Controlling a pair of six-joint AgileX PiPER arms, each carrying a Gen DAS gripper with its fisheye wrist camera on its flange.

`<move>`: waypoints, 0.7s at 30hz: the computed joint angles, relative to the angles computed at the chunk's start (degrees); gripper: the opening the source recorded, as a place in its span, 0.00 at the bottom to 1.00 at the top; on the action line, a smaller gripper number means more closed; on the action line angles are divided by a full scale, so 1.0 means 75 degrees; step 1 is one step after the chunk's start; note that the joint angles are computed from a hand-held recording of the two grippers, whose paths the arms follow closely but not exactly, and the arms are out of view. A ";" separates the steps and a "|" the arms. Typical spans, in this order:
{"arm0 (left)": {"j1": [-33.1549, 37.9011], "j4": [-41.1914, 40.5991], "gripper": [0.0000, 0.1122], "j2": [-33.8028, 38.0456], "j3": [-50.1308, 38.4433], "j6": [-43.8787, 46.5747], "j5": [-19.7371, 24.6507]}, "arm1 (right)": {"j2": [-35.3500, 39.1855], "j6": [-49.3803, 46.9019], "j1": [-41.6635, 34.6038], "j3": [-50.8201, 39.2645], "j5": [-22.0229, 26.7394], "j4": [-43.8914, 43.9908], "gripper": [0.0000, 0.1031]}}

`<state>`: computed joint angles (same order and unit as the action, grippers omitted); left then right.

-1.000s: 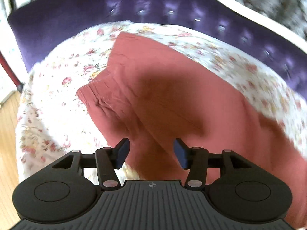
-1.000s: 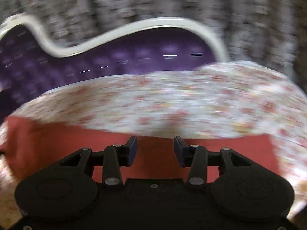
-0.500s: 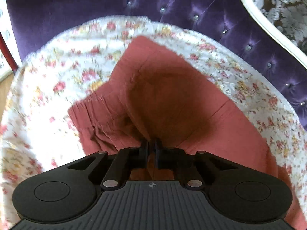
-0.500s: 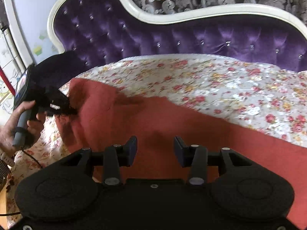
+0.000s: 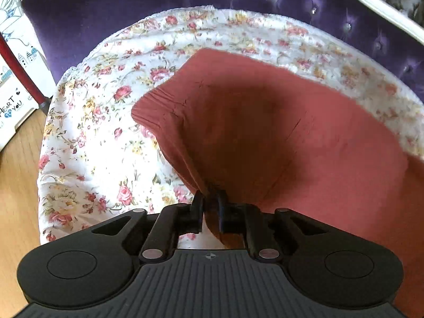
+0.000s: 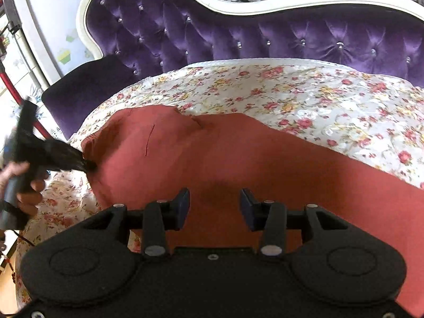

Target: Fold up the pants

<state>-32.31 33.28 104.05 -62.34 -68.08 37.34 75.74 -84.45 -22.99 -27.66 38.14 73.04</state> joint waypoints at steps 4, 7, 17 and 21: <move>-0.0396 0.0735 0.18 -0.0869 0.0389 -0.0991 0.0438 | 0.0318 -0.0244 0.0033 -0.0584 -0.0057 0.0215 0.51; -0.1130 0.1786 0.18 -0.0857 0.0043 -0.1793 0.1677 | 0.1156 -0.0334 0.0204 -0.1398 -0.0090 0.0410 0.51; -0.0729 0.1394 0.18 0.0009 -0.0915 -0.0689 0.0732 | 0.4093 0.0795 0.0863 -0.4232 0.0398 -0.0505 0.55; -0.0391 0.0596 0.18 0.0989 -0.1439 0.0352 0.0564 | 0.4731 0.1456 0.0882 -0.5013 0.0934 -0.1164 0.57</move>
